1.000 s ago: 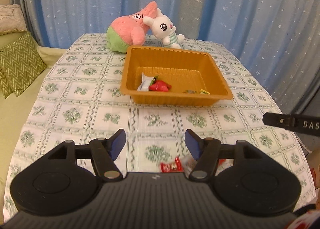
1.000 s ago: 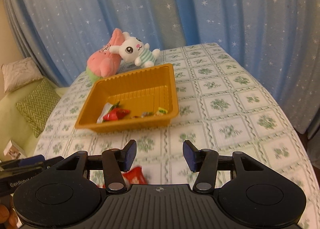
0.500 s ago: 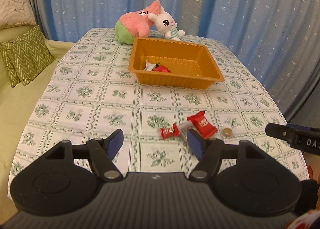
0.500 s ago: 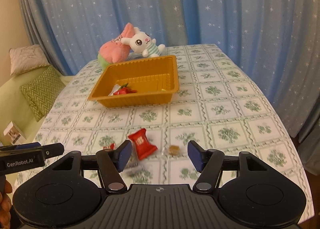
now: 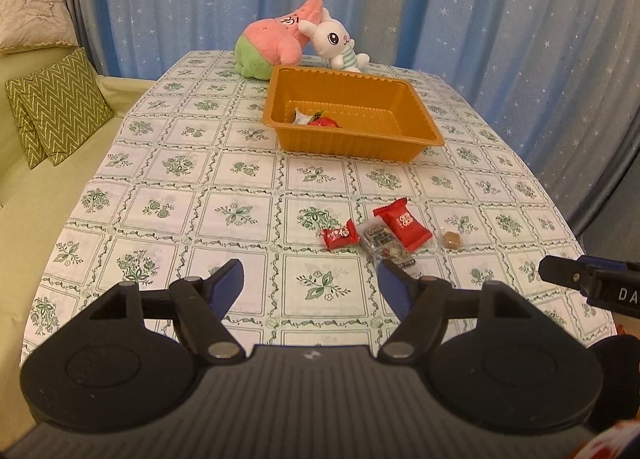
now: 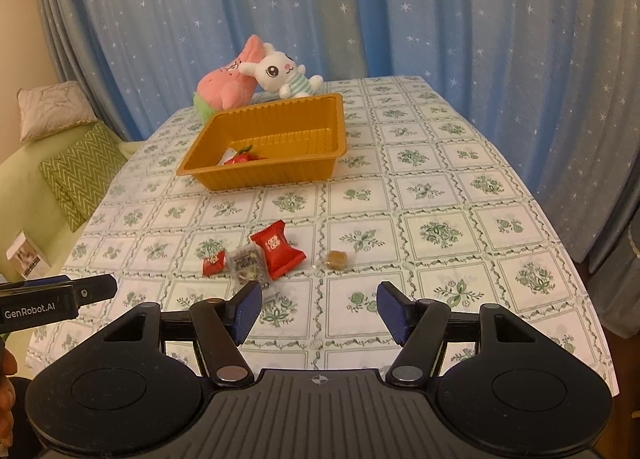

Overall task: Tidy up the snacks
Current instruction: 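Move both tools back toward the remaining snacks, then grasp the clear bag of mixed candies with the left gripper while the right gripper grasps the brown candy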

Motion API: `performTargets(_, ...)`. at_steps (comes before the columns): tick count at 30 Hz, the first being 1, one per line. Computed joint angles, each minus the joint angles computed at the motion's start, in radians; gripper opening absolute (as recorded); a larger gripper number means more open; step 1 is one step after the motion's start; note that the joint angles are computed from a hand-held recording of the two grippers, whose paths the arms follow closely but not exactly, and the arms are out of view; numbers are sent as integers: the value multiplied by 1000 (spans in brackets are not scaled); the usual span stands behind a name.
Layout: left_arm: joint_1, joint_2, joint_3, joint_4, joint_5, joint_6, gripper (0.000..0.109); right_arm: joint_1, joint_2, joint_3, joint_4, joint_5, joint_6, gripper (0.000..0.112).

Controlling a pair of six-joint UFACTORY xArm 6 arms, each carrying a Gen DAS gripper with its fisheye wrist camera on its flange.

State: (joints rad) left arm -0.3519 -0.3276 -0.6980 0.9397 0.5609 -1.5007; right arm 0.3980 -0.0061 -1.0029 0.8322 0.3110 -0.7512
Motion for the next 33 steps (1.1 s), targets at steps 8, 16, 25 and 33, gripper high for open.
performTargets(8,-10,14,-4,-5,-3,0,72,-7,4,3,-4,6,6,64)
performTargets(16,-4,42,-13,-16,-26,15,73,-11,23,-2,-12,7,18,64)
performTargets(25,14,98,-32,-30,-68,31,73,-15,67,-26,-16,14,25,64)
performTargets(33,39,182,-71,-25,-116,25,73,-17,132,-67,-3,2,29,64)
